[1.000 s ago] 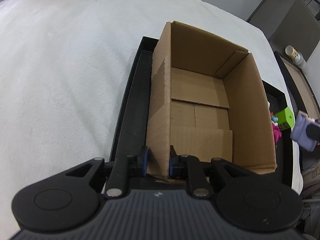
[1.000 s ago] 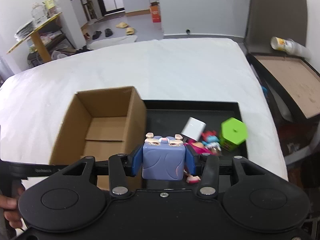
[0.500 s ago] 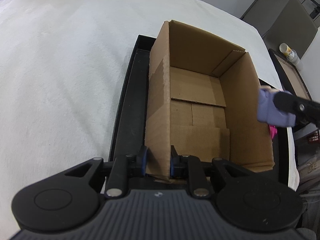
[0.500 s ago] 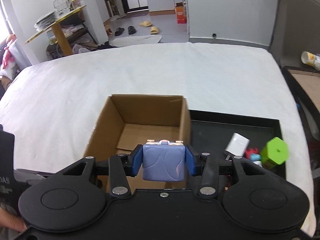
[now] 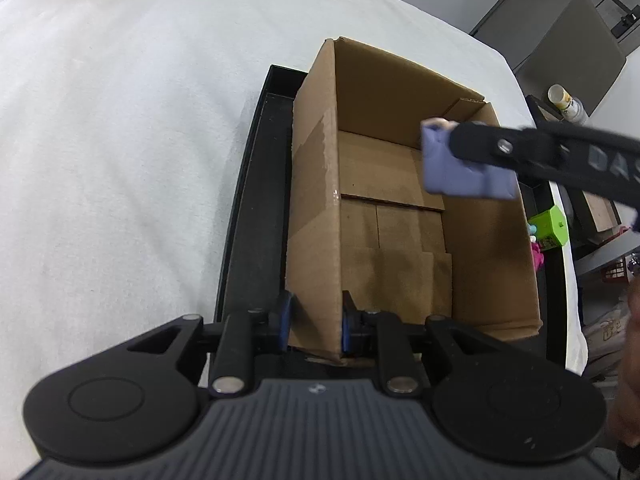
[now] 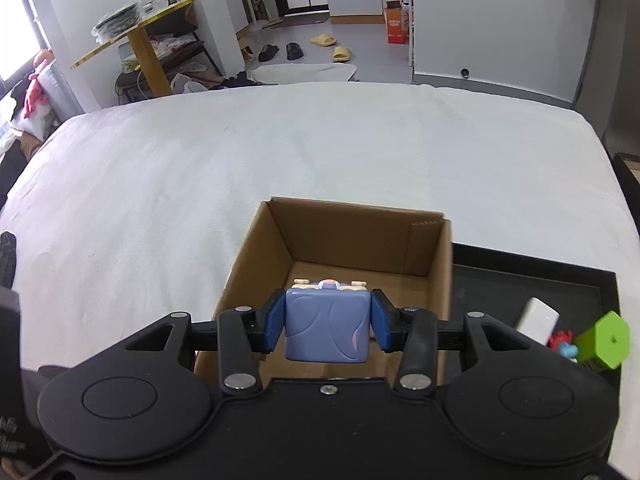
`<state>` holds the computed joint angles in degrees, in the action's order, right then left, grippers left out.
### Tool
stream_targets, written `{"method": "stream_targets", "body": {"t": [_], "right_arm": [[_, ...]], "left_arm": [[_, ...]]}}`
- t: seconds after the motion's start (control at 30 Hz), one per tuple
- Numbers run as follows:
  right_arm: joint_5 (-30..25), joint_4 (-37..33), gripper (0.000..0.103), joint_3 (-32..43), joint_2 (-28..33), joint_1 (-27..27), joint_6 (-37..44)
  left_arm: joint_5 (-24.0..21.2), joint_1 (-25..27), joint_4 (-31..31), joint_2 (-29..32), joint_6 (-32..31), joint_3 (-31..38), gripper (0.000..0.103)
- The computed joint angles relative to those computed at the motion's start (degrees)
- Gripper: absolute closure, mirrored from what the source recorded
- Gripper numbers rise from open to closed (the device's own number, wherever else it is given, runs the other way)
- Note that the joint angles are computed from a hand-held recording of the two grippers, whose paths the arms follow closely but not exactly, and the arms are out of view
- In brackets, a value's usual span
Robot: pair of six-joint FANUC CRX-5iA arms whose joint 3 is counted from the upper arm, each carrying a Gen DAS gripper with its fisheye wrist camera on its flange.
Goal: Organize rigid objects
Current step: 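Carry the lavender cube into the box and open the right gripper, then move the right gripper back over the toys toward the brown-haired doll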
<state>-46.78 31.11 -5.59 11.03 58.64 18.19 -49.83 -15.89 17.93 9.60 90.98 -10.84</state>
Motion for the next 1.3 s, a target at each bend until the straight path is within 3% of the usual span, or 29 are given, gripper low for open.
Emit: {"method": "stream_targets", "body": {"t": [0.3, 0.63, 0.77, 0.87, 1.03, 1.3], "right_arm": [[3.4, 5.2, 0.058, 0.5, 1.5, -1.0, -3.7], [1.4, 0.1, 0.056, -1.8, -1.9, -0.6, -1.3], [-0.8, -3.0, 0.046, -1.0, -2.9, -0.3, 0.9], [-1.8, -3.5, 0.044, -1.7, -4.4, 0.1, 1.4], [-3.3, -2.2, 0.030, -4.4, -7.4, 0.8, -1.0], [-5.2, -0.3, 0.029, -10.1, -12.0, 1.3, -5.8]], "left_arm": [[0.3, 0.7, 1.4, 0.1, -0.7, -0.5, 0.081], [0.7, 1.4, 2.2, 0.1, -0.6, -0.8, 0.082], [1.5, 0.7, 0.7, -0.2, 0.5, -0.6, 0.082], [2.1, -0.2, -1.8, -0.6, 1.7, 0.2, 0.082], [1.6, -1.4, -5.4, 0.0, 4.9, 2.1, 0.081], [0.5, -2.5, -9.1, 0.8, 9.1, 3.9, 0.081]]}}
